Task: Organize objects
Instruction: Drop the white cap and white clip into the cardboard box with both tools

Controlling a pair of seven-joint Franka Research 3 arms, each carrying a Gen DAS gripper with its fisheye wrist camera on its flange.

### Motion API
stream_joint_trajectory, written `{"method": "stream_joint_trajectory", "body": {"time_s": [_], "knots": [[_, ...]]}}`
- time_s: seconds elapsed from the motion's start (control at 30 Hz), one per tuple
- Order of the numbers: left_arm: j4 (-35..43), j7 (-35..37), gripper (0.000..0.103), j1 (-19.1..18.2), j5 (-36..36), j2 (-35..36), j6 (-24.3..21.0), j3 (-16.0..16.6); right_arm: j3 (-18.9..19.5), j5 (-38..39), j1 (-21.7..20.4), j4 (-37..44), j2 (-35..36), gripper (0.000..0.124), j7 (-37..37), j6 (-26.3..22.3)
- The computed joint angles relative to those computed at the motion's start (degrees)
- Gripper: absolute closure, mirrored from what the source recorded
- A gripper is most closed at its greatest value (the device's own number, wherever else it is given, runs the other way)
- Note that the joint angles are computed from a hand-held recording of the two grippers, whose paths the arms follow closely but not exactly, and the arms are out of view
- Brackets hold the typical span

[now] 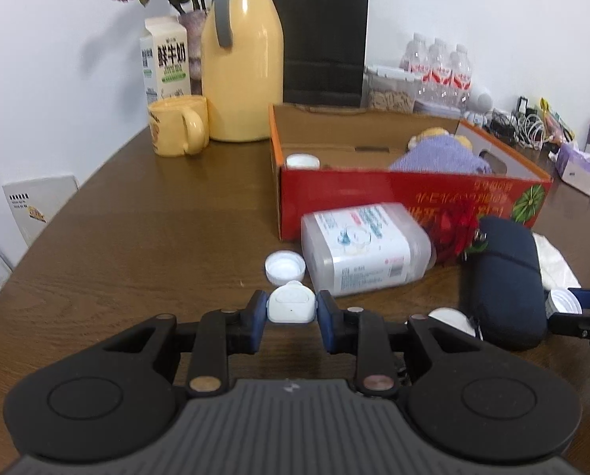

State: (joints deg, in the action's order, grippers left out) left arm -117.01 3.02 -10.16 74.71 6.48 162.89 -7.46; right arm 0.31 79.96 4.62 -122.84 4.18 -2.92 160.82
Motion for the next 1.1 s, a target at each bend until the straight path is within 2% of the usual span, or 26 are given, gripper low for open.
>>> {"method": "stream_joint_trajectory", "body": {"time_s": [0.2,0.47,0.63,0.87,1.03,1.1], "knots": [[2.3,-5.2,0.075,0.0,6.0,-0.8,-0.3,0.0,-0.1,5.7,-0.1,1.9,-0.6,0.085,-5.5,0.2],[11.5,-7.4,0.075,-1.0,10.2,3.7,-1.6,0.0,0.2,13.9,-0.2,11.5,3.8,0.085,-11.9,1.5],[19.3,-6.4,0.075,-3.0,8.9,9.1,-1.9,1.2,1.3,14.2,-0.5,20.3,9.8,0.085,-10.1,3.7],[30.2,1.3,0.075,-6.1,0.4,18.0,-3.3,3.9,4.5,7.7,-1.9,31.6,19.2,0.085,-1.9,8.3],[35.2,1.7,0.075,-9.3,-1.1,22.7,-4.2,7.9,7.8,10.0,-4.5,35.8,23.8,0.085,-3.8,10.1],[36.2,4.0,0.075,-9.3,-3.4,23.9,-4.3,8.3,8.5,10.3,-5.4,36.4,24.8,0.085,-4.3,10.1]]}}
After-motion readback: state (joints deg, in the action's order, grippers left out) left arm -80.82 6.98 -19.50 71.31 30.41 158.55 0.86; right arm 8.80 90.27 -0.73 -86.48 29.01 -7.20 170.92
